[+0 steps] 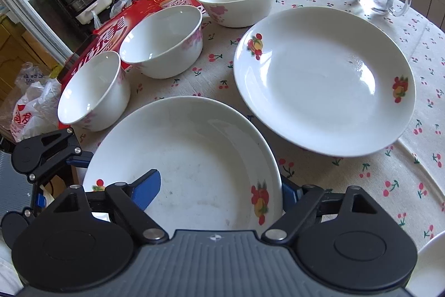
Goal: Organize plates and bowls
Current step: 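Lift the large plate with the right gripper and carry it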
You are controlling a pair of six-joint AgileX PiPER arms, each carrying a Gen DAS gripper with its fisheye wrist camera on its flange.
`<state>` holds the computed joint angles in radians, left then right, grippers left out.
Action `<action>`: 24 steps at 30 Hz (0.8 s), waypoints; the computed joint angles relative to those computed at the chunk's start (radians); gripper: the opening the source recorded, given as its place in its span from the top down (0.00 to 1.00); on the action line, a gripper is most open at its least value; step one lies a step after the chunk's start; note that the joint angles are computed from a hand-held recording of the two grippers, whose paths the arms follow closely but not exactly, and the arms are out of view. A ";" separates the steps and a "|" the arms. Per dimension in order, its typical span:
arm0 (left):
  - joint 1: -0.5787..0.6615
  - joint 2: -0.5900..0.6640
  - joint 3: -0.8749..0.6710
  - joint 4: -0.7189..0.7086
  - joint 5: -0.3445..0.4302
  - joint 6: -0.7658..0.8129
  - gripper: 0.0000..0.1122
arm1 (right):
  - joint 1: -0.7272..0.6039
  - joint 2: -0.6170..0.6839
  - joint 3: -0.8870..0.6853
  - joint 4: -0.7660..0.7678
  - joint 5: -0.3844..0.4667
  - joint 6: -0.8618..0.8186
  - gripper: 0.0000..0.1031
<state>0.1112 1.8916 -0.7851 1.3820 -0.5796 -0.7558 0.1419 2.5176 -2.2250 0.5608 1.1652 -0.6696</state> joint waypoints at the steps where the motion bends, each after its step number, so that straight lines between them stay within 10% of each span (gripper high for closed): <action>1: 0.000 0.001 -0.004 0.009 -0.001 -0.010 0.21 | 0.001 0.004 -0.010 -0.002 0.008 0.006 0.13; 24: -0.005 -0.024 -0.052 0.262 -0.020 -0.191 0.22 | -0.036 -0.202 0.368 0.075 -0.156 -0.067 0.12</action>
<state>0.1065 1.8671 -0.8372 1.6440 -0.5997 -0.9470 0.1062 2.3161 -1.8571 0.6359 1.0092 -0.7364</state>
